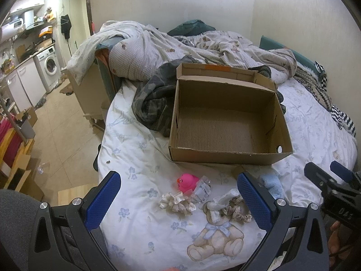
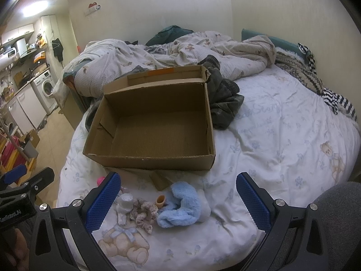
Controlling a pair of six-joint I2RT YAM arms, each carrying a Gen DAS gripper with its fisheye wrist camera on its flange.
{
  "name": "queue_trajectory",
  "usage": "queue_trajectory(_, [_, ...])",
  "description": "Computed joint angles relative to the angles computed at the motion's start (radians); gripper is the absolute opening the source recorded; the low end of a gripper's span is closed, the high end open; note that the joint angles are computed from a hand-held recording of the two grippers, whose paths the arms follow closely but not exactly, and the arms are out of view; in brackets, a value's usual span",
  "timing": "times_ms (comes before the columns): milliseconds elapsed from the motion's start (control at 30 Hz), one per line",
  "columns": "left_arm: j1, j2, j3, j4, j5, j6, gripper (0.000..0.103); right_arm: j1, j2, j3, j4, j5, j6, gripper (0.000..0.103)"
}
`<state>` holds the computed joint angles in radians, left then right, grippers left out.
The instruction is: Organize soft objects
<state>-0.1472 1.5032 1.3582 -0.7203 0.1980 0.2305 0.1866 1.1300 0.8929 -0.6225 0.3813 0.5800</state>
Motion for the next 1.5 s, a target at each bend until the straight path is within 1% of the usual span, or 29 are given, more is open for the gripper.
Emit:
queue_trajectory(33, [-0.006,0.024,0.048,-0.037,-0.012,0.004,0.103,-0.010,0.000,0.006,-0.008,-0.016,0.005,0.103])
queue_trajectory(67, [-0.008,0.040,0.085,-0.063,-0.014,0.003,0.103,-0.040,0.003,0.026,-0.027,-0.064,0.004,0.103])
queue_trajectory(133, [0.002,0.122,0.232,-0.145,-0.012,-0.002,0.103,-0.098,0.012,0.033,-0.026,-0.141,-0.017,0.103])
queue_trajectory(200, [0.001,0.186,0.327,-0.216,-0.022,-0.001,0.103,-0.147,0.025,0.073,-0.047,-0.200,-0.038,0.103])
queue_trajectory(300, [-0.002,0.320,0.503,-0.338,-0.048,-0.004,0.103,-0.219,0.071,0.140,-0.083,-0.304,-0.073,0.103])
queue_trajectory(333, [0.001,0.352,0.527,-0.355,-0.051,0.000,0.103,-0.239,0.094,0.167,-0.099,-0.338,-0.086,0.103])
queue_trajectory(367, [0.001,0.398,0.577,-0.393,-0.054,0.001,0.103,-0.255,0.120,0.188,-0.112,-0.368,-0.102,0.103])
queue_trajectory(467, [0.000,0.518,0.690,-0.487,-0.062,0.005,0.103,-0.283,0.189,0.236,-0.136,-0.419,-0.149,0.103])
queue_trajectory(533, [0.001,0.595,0.740,-0.552,-0.071,0.008,0.103,-0.291,0.228,0.254,-0.141,-0.428,-0.168,0.103])
queue_trajectory(600, [0.005,0.660,0.761,-0.590,-0.081,0.001,0.101,-0.296,0.261,0.255,-0.138,-0.430,-0.181,0.103])
queue_trajectory(633, [0.006,0.664,0.735,-0.580,-0.093,-0.001,0.098,-0.300,0.278,0.257,-0.138,-0.433,-0.187,0.103])
queue_trajectory(667, [0.007,0.681,0.720,-0.574,-0.109,-0.004,0.088,-0.302,0.291,0.249,-0.133,-0.437,-0.190,0.103])
queue_trajectory(733, [0.013,0.730,0.752,-0.605,-0.116,-0.028,0.075,-0.310,0.312,0.233,-0.123,-0.445,-0.193,0.103])
queue_trajectory(833, [0.019,0.809,0.818,-0.653,-0.109,-0.044,0.074,-0.321,0.332,0.198,-0.104,-0.456,-0.190,0.103])
queue_trajectory(900, [0.010,0.854,0.857,-0.685,-0.113,-0.041,0.069,-0.329,0.347,0.182,-0.093,-0.462,-0.189,0.103])
queue_trajectory(933, [0.006,0.881,0.886,-0.708,-0.104,-0.045,0.064,-0.332,0.351,0.175,-0.089,-0.465,-0.187,0.103])
queue_trajectory(1033, [-0.001,0.934,0.919,-0.741,-0.075,-0.059,0.058,-0.338,0.367,0.170,-0.081,-0.469,-0.187,0.103])
queue_trajectory(1067, [-0.003,0.945,0.920,-0.745,-0.066,-0.062,0.049,-0.339,0.369,0.170,-0.079,-0.467,-0.189,0.103])
queue_trajectory(1100, [-0.004,0.960,0.930,-0.760,-0.051,-0.065,0.044,-0.342,0.372,0.170,-0.078,-0.467,-0.192,0.103])
queue_trajectory(1167, [-0.006,0.981,0.950,-0.792,-0.029,-0.074,0.020,-0.347,0.376,0.171,-0.075,-0.470,-0.194,0.103])
queue_trajectory(1267, [-0.010,0.950,0.919,-0.779,-0.016,-0.053,0.016,-0.360,0.380,0.172,-0.073,-0.480,-0.195,0.103])
queue_trajectory(1300, [-0.010,0.932,0.900,-0.765,-0.015,-0.045,0.015,-0.363,0.379,0.168,-0.072,-0.483,-0.192,0.103])
queue_trajectory(1433, [0.018,0.866,0.915,-0.801,0.014,-0.023,0.015,-0.381,0.378,0.162,-0.074,-0.496,-0.184,0.103])
queue_trajectory(1467, [0.027,0.857,0.924,-0.803,0.026,-0.015,0.014,-0.387,0.378,0.160,-0.072,-0.502,-0.184,0.103])
queue_trajectory(1500, [0.035,0.823,0.904,-0.790,0.031,-0.003,0.014,-0.392,0.378,0.158,-0.071,-0.507,-0.183,0.103])
